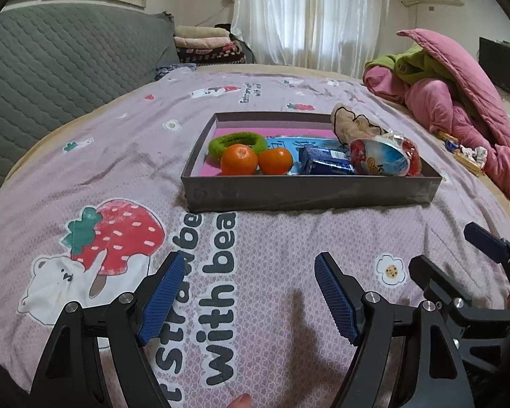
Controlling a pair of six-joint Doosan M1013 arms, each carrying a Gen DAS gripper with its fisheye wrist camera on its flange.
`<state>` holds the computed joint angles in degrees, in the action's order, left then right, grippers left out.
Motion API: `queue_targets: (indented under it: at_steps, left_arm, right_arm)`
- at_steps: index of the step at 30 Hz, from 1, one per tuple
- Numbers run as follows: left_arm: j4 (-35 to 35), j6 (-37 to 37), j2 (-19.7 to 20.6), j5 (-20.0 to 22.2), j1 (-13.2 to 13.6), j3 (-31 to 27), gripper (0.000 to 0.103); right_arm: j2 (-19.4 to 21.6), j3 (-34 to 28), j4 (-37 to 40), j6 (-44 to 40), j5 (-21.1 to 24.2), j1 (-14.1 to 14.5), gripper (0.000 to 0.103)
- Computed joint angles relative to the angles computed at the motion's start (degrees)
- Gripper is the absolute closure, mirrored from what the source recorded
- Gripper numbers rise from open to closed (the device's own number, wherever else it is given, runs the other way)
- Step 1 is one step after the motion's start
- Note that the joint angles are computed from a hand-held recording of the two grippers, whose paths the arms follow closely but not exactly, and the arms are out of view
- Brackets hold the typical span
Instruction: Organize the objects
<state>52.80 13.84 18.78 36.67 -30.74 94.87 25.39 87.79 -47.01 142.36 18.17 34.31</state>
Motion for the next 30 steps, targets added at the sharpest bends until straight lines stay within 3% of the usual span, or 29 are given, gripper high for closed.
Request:
queue_targets:
  at_steps: [30]
  left_arm:
    - [-2.95, 2.89, 0.37, 0.47, -0.20, -0.17, 0.023]
  right_arm:
    - [0.37, 0.15, 7.48, -5.42, -0.20, -0.77, 0.012]
